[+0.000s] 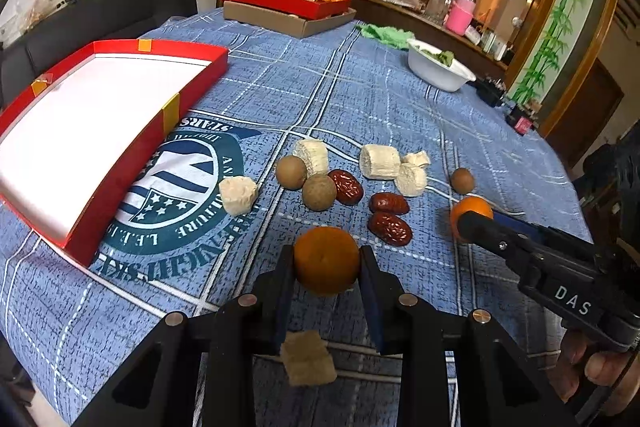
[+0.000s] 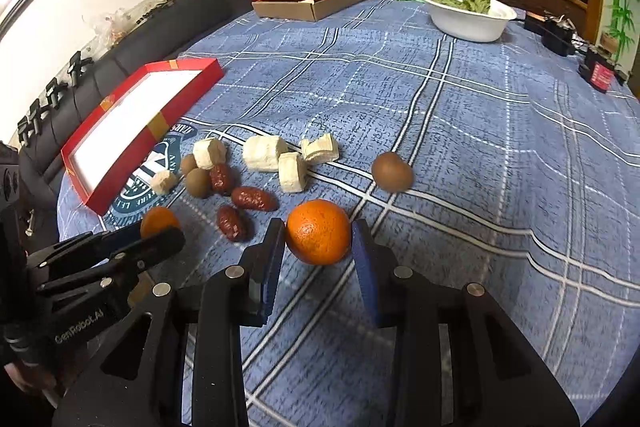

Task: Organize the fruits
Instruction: 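Carry the held oranges in both tools over the red-rimmed white tray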

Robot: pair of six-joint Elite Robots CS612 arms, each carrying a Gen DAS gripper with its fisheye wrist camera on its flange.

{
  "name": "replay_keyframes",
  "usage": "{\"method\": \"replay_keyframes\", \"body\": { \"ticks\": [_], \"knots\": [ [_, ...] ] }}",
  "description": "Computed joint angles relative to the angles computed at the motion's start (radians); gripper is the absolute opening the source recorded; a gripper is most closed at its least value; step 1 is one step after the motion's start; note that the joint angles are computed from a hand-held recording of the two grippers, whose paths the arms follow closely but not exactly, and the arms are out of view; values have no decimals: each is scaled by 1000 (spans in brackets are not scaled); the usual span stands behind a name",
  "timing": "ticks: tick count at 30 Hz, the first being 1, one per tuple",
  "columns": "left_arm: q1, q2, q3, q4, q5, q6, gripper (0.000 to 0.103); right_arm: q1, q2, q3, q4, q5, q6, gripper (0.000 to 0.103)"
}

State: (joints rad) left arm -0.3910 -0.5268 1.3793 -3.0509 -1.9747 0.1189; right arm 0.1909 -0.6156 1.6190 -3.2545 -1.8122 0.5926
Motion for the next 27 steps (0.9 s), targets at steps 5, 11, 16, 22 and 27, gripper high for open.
{"method": "replay_keyframes", "body": {
  "ticks": [5,11,16,22,27],
  "knots": [
    [19,-5,9,-45,-39,-26,30,17,-12,3,-19,-26,-16,33],
    [32,-15,17,-81,-10,-56,30,35,-9,-24,-35,-20,-60,33],
    [41,-21,15,-115,45,-86,30,43,5,-67,-33,-2,-91,33],
    [59,-4,-34,-107,131,-125,30,44,37,-154,-15,52,-145,34],
    [77,28,-112,-79,211,-173,30,44,86,-281,34,96,-205,34]
  ]
}}
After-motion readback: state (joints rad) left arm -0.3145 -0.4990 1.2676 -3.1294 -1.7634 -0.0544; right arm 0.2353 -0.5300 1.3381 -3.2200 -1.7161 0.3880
